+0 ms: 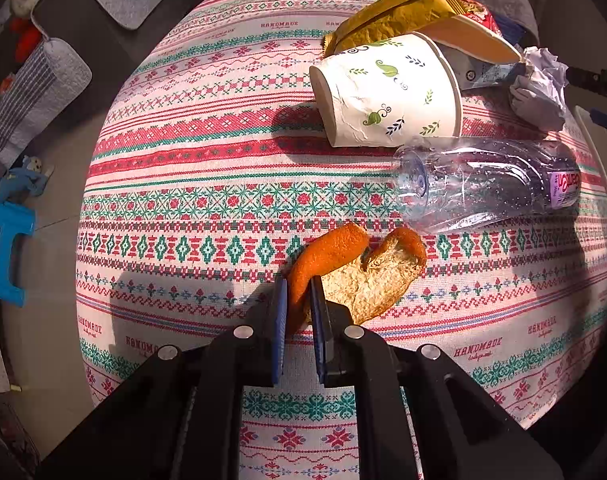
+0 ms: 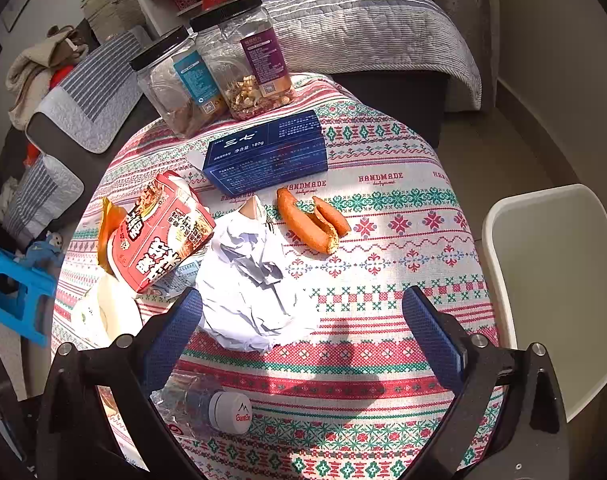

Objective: Collect trash
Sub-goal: 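Grasp the orange peel with the left tool, then grasp the crumpled white paper with the right tool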

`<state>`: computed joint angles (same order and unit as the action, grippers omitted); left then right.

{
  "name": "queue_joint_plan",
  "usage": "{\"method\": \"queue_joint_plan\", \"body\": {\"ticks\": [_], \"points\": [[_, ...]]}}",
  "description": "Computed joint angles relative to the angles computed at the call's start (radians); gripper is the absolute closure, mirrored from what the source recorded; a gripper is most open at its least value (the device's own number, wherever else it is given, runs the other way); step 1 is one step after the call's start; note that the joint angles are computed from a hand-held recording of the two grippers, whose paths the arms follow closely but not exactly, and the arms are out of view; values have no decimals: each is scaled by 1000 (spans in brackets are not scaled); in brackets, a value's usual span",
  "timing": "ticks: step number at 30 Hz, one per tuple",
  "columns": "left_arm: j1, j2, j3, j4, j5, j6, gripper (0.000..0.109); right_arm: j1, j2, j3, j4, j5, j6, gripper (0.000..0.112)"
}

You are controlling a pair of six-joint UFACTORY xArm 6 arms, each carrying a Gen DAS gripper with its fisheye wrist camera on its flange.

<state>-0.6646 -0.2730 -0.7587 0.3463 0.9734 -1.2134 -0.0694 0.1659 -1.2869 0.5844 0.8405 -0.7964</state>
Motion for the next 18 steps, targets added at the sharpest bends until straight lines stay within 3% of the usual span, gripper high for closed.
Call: {"method": "queue_joint_plan", "body": {"ticks": [7, 15, 17, 18], "points": [[-1, -65, 21, 34, -13, -59, 103, 15, -6, 13, -4, -8, 5, 17], [0, -179, 60, 135, -10, -225, 103, 44, 5, 33, -28, -55, 6, 24], [-5, -181, 54, 151, -8, -251, 103, 51, 2, 40, 13, -33, -44, 56], [-8, -187, 54, 159, -7, -260, 103, 43, 0, 32, 57, 9, -77, 81]]}}
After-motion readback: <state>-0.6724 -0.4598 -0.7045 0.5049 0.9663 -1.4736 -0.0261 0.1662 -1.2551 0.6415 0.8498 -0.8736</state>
